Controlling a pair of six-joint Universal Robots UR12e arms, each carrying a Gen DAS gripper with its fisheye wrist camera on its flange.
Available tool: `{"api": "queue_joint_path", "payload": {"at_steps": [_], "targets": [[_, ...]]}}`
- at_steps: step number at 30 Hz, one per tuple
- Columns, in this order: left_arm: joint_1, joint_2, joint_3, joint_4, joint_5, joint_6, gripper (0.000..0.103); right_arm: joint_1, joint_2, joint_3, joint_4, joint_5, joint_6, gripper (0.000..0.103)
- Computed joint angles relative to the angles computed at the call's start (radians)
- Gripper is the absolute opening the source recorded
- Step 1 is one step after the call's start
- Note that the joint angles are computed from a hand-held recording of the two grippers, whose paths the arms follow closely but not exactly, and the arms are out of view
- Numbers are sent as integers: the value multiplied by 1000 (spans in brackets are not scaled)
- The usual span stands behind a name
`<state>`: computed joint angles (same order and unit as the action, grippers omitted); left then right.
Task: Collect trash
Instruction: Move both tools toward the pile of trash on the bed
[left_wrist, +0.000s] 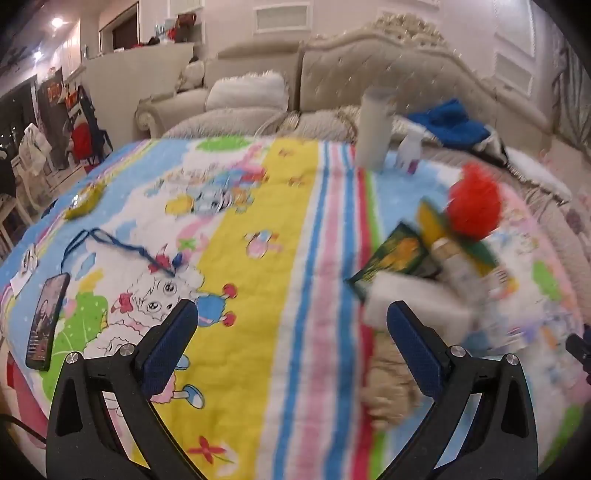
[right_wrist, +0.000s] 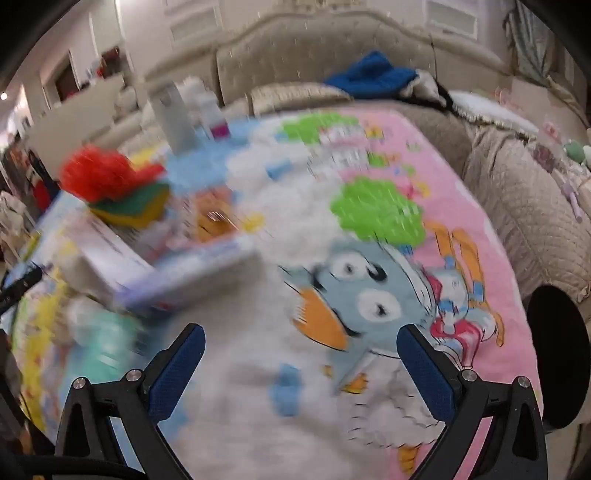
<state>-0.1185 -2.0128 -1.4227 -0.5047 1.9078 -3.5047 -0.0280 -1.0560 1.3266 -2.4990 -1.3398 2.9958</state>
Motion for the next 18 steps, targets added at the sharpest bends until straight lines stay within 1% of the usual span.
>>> {"api": "queue_joint_path", "payload": {"at_steps": [3, 6, 8, 11, 14, 18], "targets": [[-16, 4, 3, 38, 16, 4, 102, 9, -22, 23, -99, 29, 29, 103], [-38, 7, 4, 80, 49, 22, 102, 19, -35, 38, -205, 48, 44, 103], [-48, 6, 5, 109, 63, 39, 102, 28, -40, 41, -268, 48, 40, 103], [-55, 7, 5, 135, 60, 44, 102, 38, -50, 55, -340, 42, 27, 103], [-57, 5, 8, 146, 59, 45, 102, 43, -50, 55, -367, 45, 19, 103], [-63, 2, 4, 170, 70, 51, 102, 44, -51, 55, -378, 59, 23, 103]]}}
